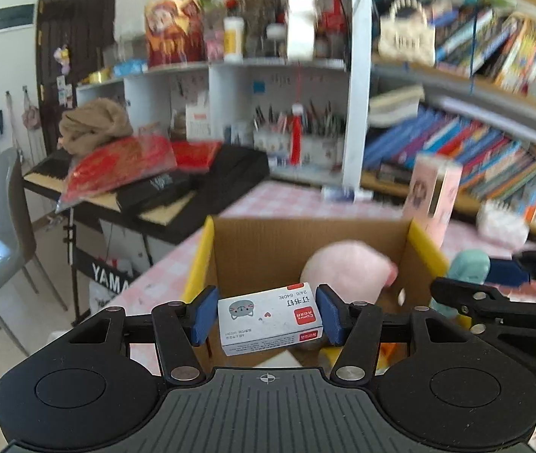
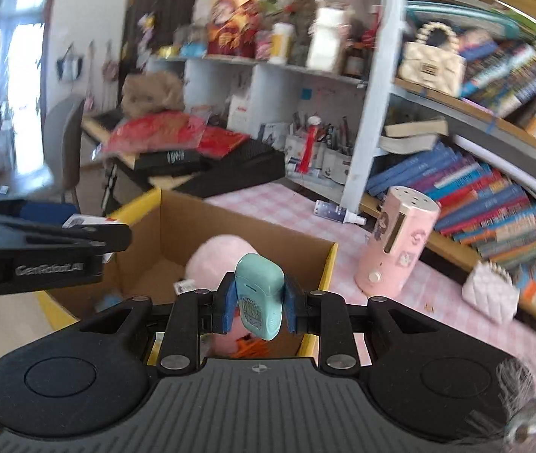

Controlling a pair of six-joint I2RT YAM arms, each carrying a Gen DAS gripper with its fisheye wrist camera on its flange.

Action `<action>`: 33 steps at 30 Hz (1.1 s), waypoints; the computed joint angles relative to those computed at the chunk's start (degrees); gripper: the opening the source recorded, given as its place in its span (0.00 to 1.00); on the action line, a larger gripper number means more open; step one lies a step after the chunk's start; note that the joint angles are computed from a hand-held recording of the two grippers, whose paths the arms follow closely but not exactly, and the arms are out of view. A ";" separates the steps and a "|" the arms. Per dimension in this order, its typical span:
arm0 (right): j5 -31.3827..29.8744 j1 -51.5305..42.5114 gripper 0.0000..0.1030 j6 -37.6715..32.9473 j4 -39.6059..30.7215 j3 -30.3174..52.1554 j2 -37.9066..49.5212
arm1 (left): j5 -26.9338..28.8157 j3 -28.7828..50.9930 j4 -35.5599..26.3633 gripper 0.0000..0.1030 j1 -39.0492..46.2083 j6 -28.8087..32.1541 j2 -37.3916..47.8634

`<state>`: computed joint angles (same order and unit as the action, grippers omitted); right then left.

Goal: Organize objects
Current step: 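Lower both tools into the box and open them to drop the items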

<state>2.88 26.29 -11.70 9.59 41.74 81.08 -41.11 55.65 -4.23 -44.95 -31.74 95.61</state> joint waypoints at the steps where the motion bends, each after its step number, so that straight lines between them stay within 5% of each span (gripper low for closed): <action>1: -0.23 -0.02 0.23 -2.27 0.89 0.60 2.05 | 0.39 0.82 -0.22 0.54 0.34 0.23 1.50; 10: -2.47 -0.15 0.23 -13.85 -0.22 7.19 14.32 | 2.23 4.54 -3.35 0.54 1.58 -0.70 6.98; 19: -5.76 -1.85 0.23 -8.84 -8.39 13.69 18.63 | 4.83 6.79 -6.81 0.55 2.06 -2.93 8.76; 23: -4.36 -1.15 0.23 -7.07 -8.26 12.66 17.61 | 3.67 4.63 -4.64 0.59 0.88 -1.64 6.67; 25: -4.07 -1.09 0.32 -5.85 -7.35 10.85 15.77 | 2.51 3.15 -3.34 0.65 -0.01 -1.53 4.85; 33: -1.05 0.54 0.41 -0.42 -3.17 -0.26 1.39 | -3.82 -1.62 -0.68 0.82 -5.81 -0.05 -4.87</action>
